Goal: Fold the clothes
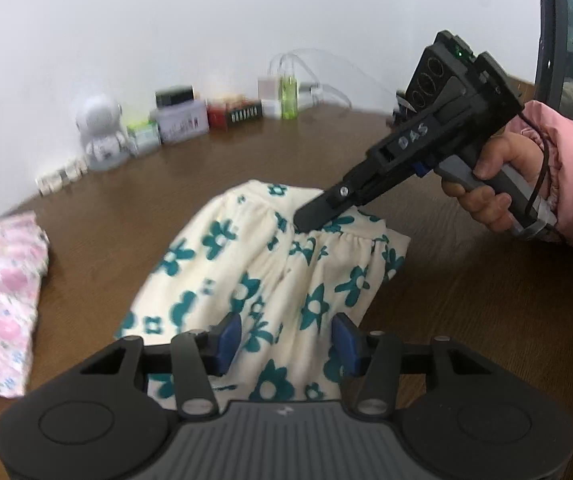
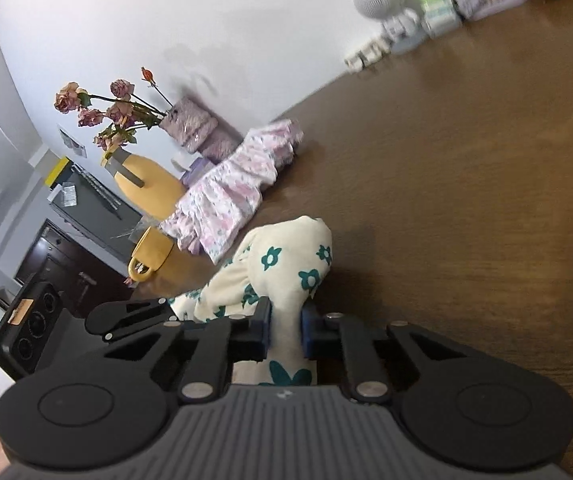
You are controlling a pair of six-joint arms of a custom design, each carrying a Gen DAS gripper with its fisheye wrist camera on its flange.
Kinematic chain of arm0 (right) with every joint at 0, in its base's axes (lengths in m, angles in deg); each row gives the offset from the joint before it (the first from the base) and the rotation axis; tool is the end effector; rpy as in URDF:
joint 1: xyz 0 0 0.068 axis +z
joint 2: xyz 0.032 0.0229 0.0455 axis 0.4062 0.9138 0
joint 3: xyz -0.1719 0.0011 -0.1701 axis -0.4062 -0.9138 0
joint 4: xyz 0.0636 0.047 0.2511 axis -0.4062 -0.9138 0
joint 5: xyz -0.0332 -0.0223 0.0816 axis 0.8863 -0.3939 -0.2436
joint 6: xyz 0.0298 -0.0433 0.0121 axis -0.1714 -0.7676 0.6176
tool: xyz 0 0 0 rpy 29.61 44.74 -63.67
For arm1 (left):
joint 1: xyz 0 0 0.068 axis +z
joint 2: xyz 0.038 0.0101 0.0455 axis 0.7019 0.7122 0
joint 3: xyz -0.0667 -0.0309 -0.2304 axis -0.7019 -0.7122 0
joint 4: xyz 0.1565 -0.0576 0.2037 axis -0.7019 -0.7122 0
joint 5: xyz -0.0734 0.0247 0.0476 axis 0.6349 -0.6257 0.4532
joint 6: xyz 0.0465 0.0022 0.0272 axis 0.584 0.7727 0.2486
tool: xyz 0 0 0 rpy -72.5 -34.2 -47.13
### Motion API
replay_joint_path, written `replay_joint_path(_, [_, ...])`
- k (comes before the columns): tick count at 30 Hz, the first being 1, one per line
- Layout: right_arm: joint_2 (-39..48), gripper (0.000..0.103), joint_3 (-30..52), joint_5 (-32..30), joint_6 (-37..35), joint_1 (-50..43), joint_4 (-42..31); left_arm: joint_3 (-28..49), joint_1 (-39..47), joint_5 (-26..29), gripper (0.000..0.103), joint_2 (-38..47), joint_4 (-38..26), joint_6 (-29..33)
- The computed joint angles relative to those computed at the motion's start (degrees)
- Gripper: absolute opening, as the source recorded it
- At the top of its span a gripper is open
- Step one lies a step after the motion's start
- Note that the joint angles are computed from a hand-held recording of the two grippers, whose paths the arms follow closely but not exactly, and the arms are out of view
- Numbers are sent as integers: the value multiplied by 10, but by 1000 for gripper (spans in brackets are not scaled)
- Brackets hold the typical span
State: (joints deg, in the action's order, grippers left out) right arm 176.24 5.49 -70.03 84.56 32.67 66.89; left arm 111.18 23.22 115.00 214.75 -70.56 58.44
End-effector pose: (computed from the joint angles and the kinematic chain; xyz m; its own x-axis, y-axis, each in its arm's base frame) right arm 0.2579 0.0516 -0.0110 -0.6342 0.5041 -0.5863 -0.0454 0.7327 0.6791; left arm 0.3542 -0.1638 0.0079 -0.0235 0.6359 -0.7714 0.9899 0.1227 0.0710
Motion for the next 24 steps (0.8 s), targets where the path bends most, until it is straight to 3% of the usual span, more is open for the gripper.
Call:
replay_joint_path(5, [-202, 14, -54, 70, -57, -4, -200, -56, -15, -8, 49, -41, 82, -22])
replay_joint_path(9, [-349, 14, -58, 124, -93, -1, -388, -45, -77, -77, 39, -19, 119, -22])
replay_joint_path(12, [-417, 14, -43, 156, -112, 9, -487, -6, -121, -118, 30, 17, 115, -36])
replay_joint_path(18, [-470, 14, 0, 222, -132, 41, -603, 88, -162, -141, 27, 80, 87, -103])
replay_joint_path(22, [-467, 14, 50, 268, -150, 64, -665, 120, -163, -122, 38, 93, 71, -146])
replay_joint_path(24, [-462, 14, 78, 304, -166, 82, -702, 81, -143, -101, 50, 61, 84, -136])
